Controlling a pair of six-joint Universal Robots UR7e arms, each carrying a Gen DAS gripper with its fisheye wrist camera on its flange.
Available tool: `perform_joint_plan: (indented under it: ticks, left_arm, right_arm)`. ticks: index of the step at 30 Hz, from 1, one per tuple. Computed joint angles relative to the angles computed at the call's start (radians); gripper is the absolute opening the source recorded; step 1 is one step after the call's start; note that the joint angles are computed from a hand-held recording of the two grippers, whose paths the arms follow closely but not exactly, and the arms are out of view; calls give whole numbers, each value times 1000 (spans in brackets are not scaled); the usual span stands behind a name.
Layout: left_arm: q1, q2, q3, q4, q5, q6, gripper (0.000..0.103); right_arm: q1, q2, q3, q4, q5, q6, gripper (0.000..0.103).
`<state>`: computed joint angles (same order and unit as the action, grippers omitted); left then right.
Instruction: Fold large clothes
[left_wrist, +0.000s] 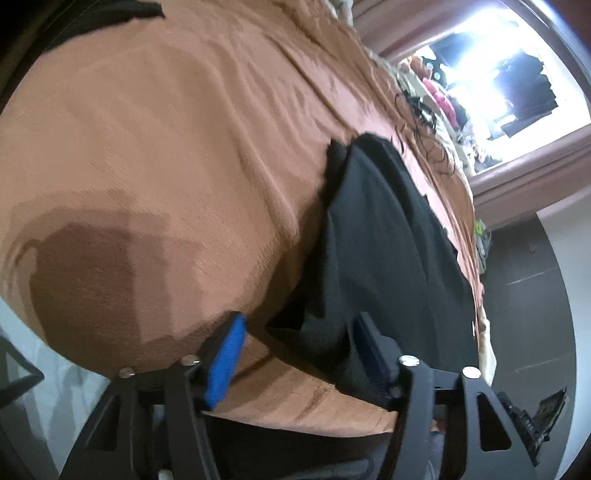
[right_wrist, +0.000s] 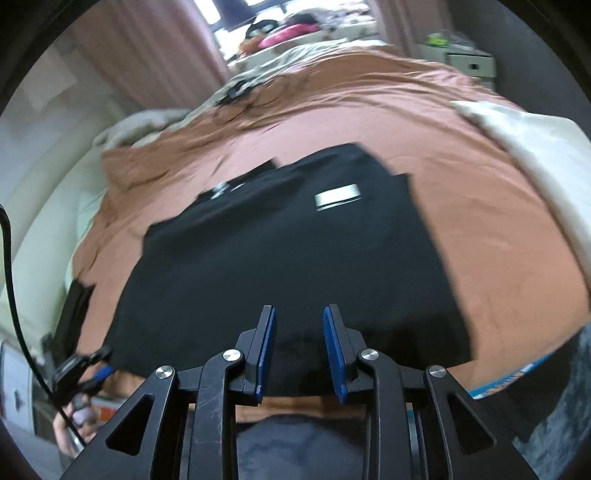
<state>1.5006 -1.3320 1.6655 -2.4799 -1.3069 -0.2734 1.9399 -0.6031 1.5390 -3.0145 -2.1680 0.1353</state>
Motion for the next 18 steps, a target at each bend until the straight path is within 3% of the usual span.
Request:
perform_joint_plan:
  ticks: [6, 12, 18]
  left_arm:
    - [9, 30, -27, -2, -24, -2, 53]
    - [24, 57, -53, -19, -53, -7, 33]
    - [19, 42, -23, -66, -50, -46, 26]
  right_arm:
    - [24, 78, -103, 117, 35, -8, 28]
    - [31, 156, -216, 238, 51, -11, 28]
    - [26, 247, -365, 399, 37, -3, 28]
